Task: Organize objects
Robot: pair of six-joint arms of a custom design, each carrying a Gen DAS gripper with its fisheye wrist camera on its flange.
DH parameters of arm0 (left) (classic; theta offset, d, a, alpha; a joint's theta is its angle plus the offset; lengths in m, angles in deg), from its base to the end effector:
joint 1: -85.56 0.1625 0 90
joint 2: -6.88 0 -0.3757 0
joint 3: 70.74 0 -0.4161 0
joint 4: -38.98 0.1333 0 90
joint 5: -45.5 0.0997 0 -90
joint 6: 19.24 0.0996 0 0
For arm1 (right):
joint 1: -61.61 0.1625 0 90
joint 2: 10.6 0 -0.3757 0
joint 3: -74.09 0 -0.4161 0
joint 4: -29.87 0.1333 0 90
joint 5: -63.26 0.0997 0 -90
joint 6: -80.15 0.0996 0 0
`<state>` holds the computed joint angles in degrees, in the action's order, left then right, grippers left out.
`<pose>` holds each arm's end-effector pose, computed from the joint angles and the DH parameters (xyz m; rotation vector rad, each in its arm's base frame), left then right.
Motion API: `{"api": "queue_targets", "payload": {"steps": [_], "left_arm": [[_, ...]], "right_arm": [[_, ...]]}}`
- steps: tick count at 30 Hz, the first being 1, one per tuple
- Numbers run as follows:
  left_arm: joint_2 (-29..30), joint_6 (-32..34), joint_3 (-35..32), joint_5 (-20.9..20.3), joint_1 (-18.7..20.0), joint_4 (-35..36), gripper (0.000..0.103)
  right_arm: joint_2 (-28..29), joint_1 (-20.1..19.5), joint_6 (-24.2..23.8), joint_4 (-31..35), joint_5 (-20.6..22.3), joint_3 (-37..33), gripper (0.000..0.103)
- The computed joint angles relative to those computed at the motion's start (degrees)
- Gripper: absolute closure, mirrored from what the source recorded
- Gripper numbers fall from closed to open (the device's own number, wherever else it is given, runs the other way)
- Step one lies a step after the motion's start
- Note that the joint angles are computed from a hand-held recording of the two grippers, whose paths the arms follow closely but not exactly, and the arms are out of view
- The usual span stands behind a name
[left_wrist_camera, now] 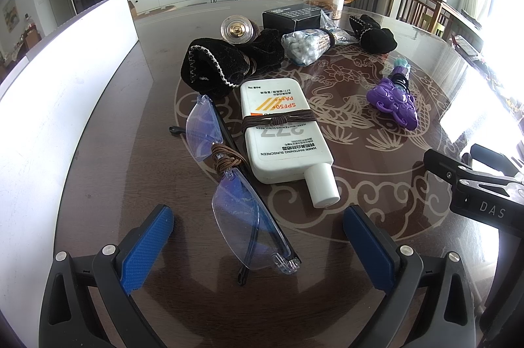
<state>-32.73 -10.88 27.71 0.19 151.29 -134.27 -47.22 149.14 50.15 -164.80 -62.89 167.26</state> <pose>-0.0714 -0.6532 0.0227 0.4600 2.3159 -0.6376 0.0461 -0.6599 0.0600 0.2137 -2.2294 0.7478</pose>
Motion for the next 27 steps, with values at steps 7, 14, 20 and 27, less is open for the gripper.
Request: {"api": "queue_targets", "payload": {"steps": [7,14,20,27], "left_arm": [[0.0,0.0,0.0,0.0,0.0,0.0,0.0],[-3.1,-0.1,3.0,-0.6,-0.3,2.0,0.0],[-10.4,-0.1,10.1,-1.9,0.1,6.0,0.0],[-10.7,-5.4,7.0,-5.4,0.9,10.7,0.0]], "right_arm": [[0.0,0.0,0.0,0.0,0.0,0.0,0.0],[0.0,0.0,0.0,0.0,0.0,0.0,0.0],[0.0,0.0,0.0,0.0,0.0,0.0,0.0],[0.0,0.0,0.0,0.0,0.0,0.0,0.0]]}}
